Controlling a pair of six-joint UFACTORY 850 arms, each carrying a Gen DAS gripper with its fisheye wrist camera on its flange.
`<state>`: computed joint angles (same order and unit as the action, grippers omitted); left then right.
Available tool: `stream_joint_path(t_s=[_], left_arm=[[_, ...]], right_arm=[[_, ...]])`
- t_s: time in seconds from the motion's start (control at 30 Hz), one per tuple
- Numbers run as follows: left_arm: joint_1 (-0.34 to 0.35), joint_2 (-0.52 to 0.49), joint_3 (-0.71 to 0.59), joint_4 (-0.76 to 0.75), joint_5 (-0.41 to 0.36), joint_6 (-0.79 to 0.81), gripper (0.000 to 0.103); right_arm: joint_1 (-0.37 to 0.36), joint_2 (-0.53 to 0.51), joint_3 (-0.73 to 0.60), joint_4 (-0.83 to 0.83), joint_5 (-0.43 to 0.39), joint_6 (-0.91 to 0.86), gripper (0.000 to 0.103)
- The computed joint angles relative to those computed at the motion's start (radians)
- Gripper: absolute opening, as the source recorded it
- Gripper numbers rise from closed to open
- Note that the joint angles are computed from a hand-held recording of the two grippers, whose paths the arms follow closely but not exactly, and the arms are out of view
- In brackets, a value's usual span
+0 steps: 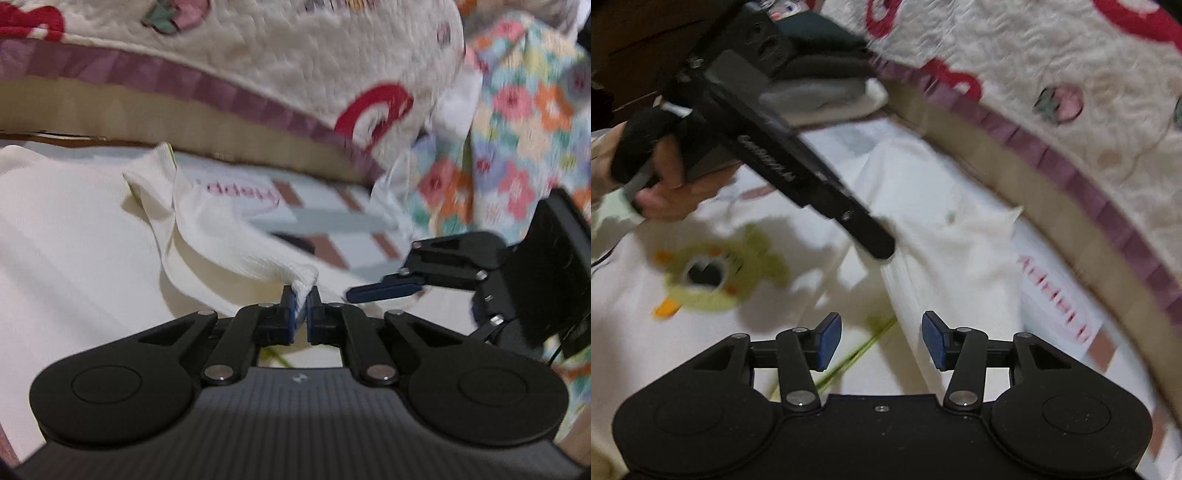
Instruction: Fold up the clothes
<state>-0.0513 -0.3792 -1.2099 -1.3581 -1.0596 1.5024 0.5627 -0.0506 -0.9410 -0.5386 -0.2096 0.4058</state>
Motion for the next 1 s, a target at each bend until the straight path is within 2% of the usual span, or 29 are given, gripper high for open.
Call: stream_joint_path(t_s=[0.1,0.23,0.27,0.3,0.33,0.37,0.4,0.43,0.47,0.53,0.57,0.6,0.67,0.73,0.8,0.9,0.97,1.0], left_arm=[[0.011,0.006,0.001,-0.033,-0.050,0.022,0.005],[0.006,0.028,0.017,-0.048,-0.048,0.065,0.005],[0.006,0.034,0.023,-0.055,-0.044,0.080,0.005],[0.007,0.043,0.031,-0.065,-0.030,0.092,0.007],[0.007,0.053,0.043,-0.087,-0.007,0.103,0.010],[0.007,0.066,0.059,-0.128,0.031,0.110,0.022],[0.010,0.069,0.063,-0.151,0.060,0.110,0.044],[0.016,0.065,0.054,-0.143,0.086,0.111,0.051],[0.023,0.063,0.040,-0.115,0.147,0.120,0.053],[0.027,0.065,0.025,-0.060,0.352,0.142,0.053],[0.032,0.055,0.009,-0.027,0.431,0.126,0.053],[0.046,0.026,-0.017,-0.002,0.468,0.068,0.053],[0.089,-0.056,-0.095,0.050,0.439,-0.120,0.053],[0.111,-0.114,-0.149,0.069,0.420,-0.235,0.053],[0.113,-0.146,-0.175,0.041,0.432,-0.231,0.055],[0.108,-0.205,-0.239,0.050,0.405,-0.266,0.062],[0.095,-0.267,-0.325,0.109,0.363,-0.359,0.063],[0.089,-0.310,-0.390,0.164,0.316,-0.415,0.066]], right_arm=[[-0.006,-0.018,-0.022,-0.143,0.018,0.181,0.055],[-0.008,-0.033,-0.040,-0.410,0.032,0.455,0.055],[-0.007,-0.034,-0.041,-0.504,0.034,0.516,0.051],[-0.006,-0.037,-0.043,-0.560,0.028,0.534,0.018],[-0.015,-0.049,-0.054,-0.573,0.012,0.518,0.001],[-0.025,-0.059,-0.068,-0.570,-0.008,0.488,0.001],[-0.050,-0.061,-0.085,-0.590,-0.046,0.500,0.001],[-0.074,-0.064,-0.102,-0.631,-0.084,0.533,0.001],[-0.097,-0.070,-0.120,-0.665,-0.122,0.560,0.001],[-0.160,-0.077,-0.154,-0.742,-0.212,0.645,0.001],[-0.198,-0.082,-0.173,-0.779,-0.263,0.694,0.002],[-0.241,-0.090,-0.199,-0.776,-0.294,0.705,0.002],[-0.316,-0.108,-0.236,-0.664,-0.269,0.676,0.002],[-0.352,-0.135,-0.251,-0.614,-0.261,0.653,0.002],[-0.369,-0.164,-0.259,-0.604,-0.256,0.683,0.002],[-0.379,-0.196,-0.261,-0.592,-0.240,0.725,0.002],[-0.375,-0.216,-0.266,-0.578,-0.246,0.720,0.002],[-0.372,-0.224,-0.271,-0.568,-0.252,0.704,0.002]])
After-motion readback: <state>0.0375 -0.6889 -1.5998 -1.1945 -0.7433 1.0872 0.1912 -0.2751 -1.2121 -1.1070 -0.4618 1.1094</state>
